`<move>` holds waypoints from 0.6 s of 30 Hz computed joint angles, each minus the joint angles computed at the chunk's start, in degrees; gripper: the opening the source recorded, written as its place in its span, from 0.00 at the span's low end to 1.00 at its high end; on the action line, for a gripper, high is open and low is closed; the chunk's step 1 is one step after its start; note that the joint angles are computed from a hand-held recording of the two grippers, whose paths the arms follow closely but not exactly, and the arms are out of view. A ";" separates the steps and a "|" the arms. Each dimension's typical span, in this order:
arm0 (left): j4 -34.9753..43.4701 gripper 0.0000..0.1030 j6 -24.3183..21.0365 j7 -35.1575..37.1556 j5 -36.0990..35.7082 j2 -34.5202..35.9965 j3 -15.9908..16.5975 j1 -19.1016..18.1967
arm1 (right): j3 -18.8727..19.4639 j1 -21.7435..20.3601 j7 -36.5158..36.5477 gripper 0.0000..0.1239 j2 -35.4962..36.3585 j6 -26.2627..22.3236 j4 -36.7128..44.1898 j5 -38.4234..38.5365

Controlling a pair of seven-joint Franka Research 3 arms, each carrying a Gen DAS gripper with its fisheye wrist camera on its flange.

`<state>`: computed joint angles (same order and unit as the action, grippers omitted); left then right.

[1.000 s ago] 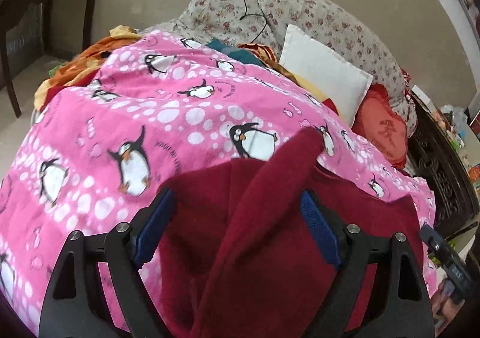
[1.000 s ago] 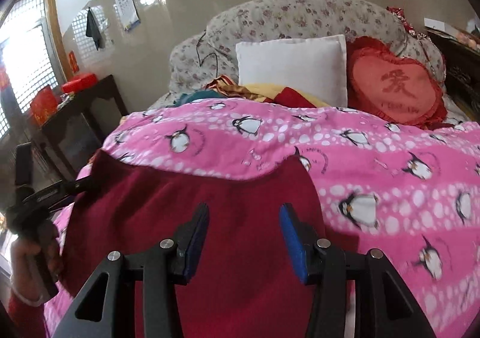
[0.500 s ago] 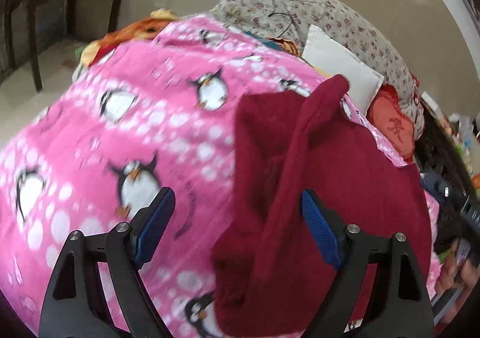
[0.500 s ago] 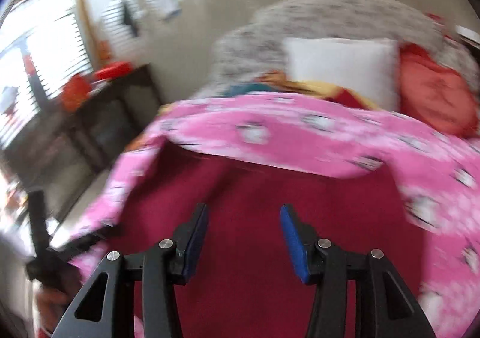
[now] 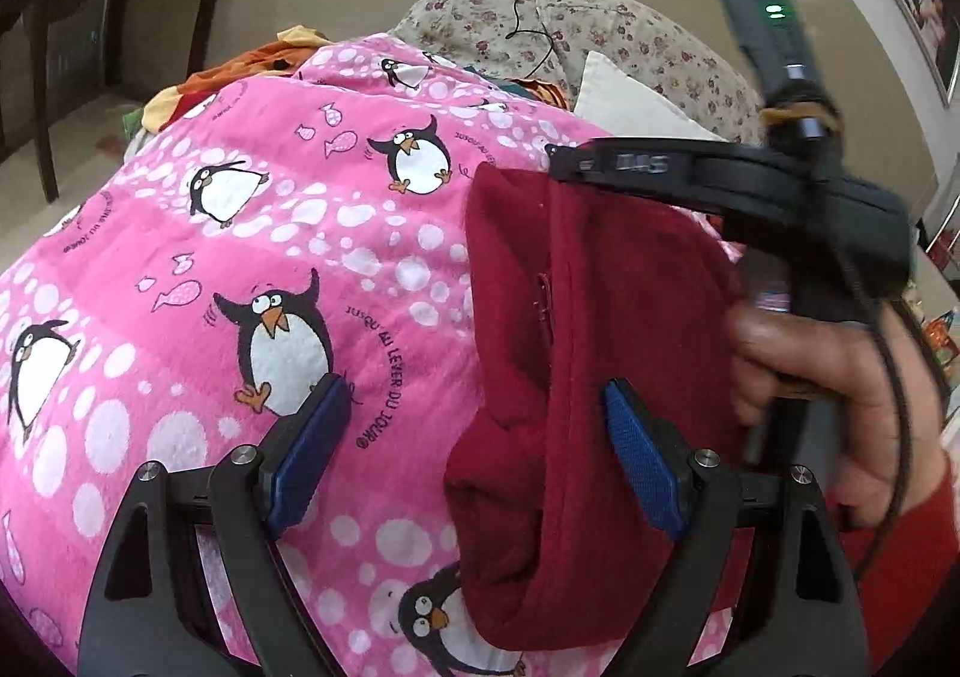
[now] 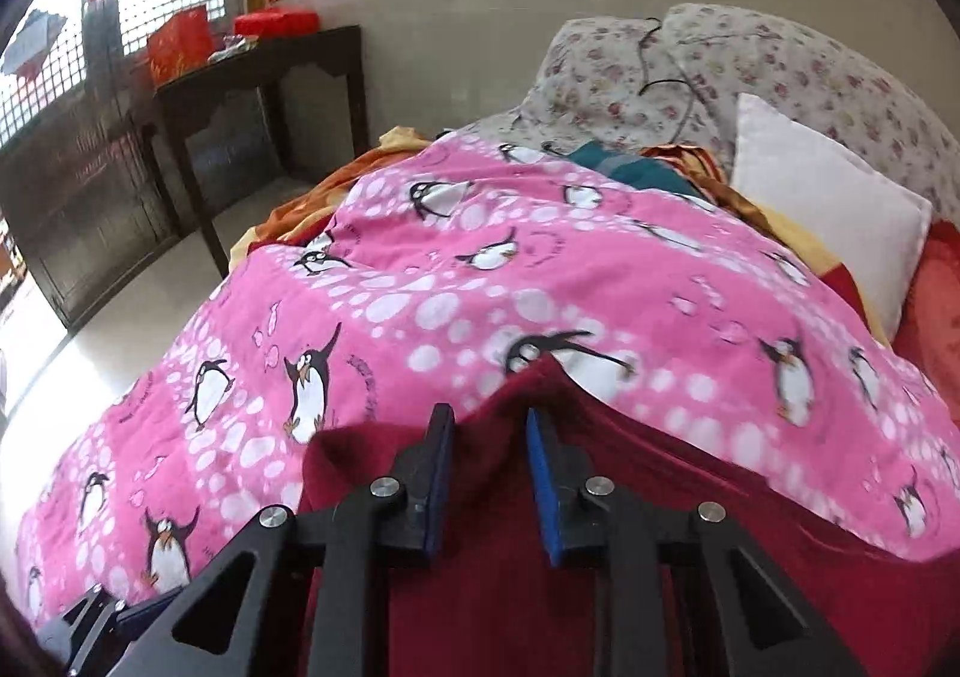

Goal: Fold small clothes

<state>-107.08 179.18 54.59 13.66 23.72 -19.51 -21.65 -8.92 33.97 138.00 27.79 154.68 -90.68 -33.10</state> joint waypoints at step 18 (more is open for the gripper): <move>0.05 0.83 0.18 -0.89 1.23 -0.10 1.32 -1.06 | 1.94 -1.49 15.25 0.20 -14.80 6.22 -18.67 -11.22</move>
